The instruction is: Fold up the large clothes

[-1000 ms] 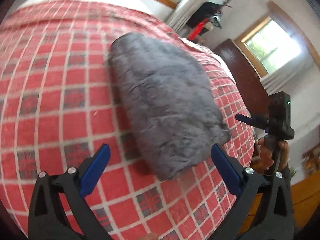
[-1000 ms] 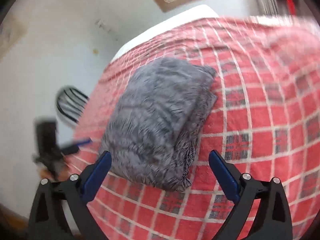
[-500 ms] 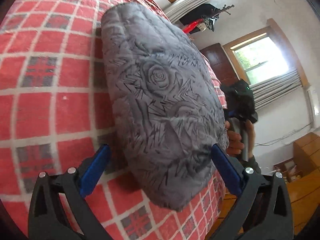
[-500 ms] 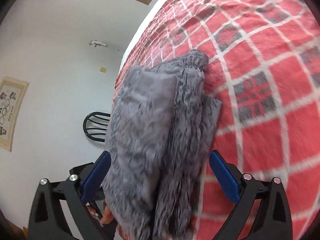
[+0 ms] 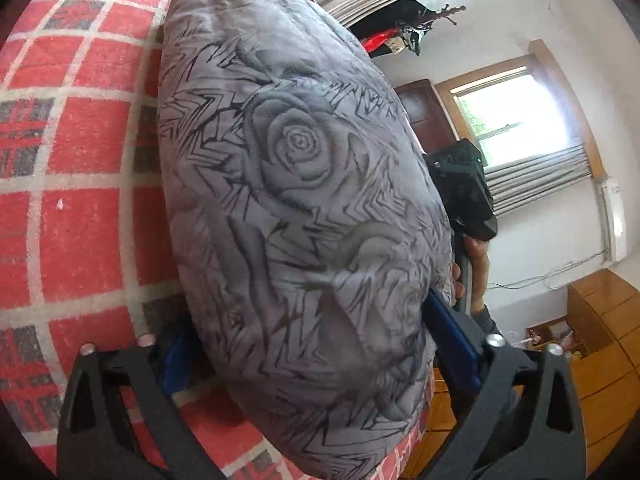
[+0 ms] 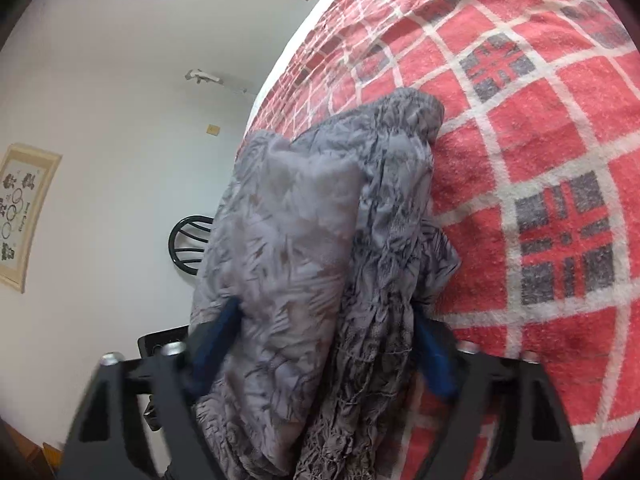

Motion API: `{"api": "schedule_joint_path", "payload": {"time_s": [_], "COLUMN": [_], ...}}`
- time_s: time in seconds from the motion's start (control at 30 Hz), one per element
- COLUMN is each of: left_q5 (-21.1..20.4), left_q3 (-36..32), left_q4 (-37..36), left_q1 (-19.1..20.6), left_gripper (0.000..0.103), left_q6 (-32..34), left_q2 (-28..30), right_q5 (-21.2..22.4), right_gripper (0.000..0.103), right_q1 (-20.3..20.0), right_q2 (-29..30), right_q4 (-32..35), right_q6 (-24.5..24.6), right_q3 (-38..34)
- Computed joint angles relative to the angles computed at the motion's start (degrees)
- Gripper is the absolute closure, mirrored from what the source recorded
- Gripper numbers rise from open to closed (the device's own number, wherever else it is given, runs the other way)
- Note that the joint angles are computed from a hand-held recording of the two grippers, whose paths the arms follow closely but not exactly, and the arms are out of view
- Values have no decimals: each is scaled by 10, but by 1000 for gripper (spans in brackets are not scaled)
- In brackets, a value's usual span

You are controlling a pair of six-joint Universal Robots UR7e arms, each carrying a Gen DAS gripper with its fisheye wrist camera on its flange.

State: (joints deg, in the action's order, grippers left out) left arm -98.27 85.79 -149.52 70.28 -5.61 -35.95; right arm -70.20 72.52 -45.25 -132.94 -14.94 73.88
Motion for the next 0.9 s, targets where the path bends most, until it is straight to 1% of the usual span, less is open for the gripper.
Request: {"api": "schedule_joint_path", "payload": {"time_s": [0.07,0.13,0.2,0.33,0.43,0.47,0.53,0.57,0.73,0.8,0.83,0.87,0.9], "left_q5": [15,20,20,19,23,24,26,28,44,48,47,44,46], "left_q3": [1,1,-2,-7,15,19,56,62,178,214,232,237,238], "left_q4": [6,16,25,36,40,44,36,39,10,-7,-22,-28,-26], "left_q1": [-9,-11,-12,-12,-14,-15,-18,-19,-19,-17,-12,-7,-2], "left_gripper": [23,27,30,34,36,37,37,37,36,35,32,26,22], "left_q6": [-2,-3,-4,5,18,20,22,23,18,18,15,11,7], "left_q2": [-6,-11,-14,-16,-39,-47,-78,-87,-177,-202,-211,-210,-206], "right_q5": [-7,-13,-17,-20,-22,-22,-20,-21,-28,-30,-34,-40,-63], "right_gripper": [46,49,53,55,57,58,58,58,58,58,58,54,44], "right_q1": [3,8,12,15,19,21,27,30,50,55,58,60,66], "right_q2": [-6,-8,-14,-38,-60,-69,-85,-91,-121,-126,-121,-117,-111], "right_q4": [-14,-23,-34,-49,-59,-63,-74,-78,-102,-109,-117,-125,-141], "right_q6": [0,0,1,-5,-15,-18,-24,-26,-49,-56,-56,-52,-48], "right_q3": [11,18,29,68,102,119,155,168,257,280,287,290,292]}}
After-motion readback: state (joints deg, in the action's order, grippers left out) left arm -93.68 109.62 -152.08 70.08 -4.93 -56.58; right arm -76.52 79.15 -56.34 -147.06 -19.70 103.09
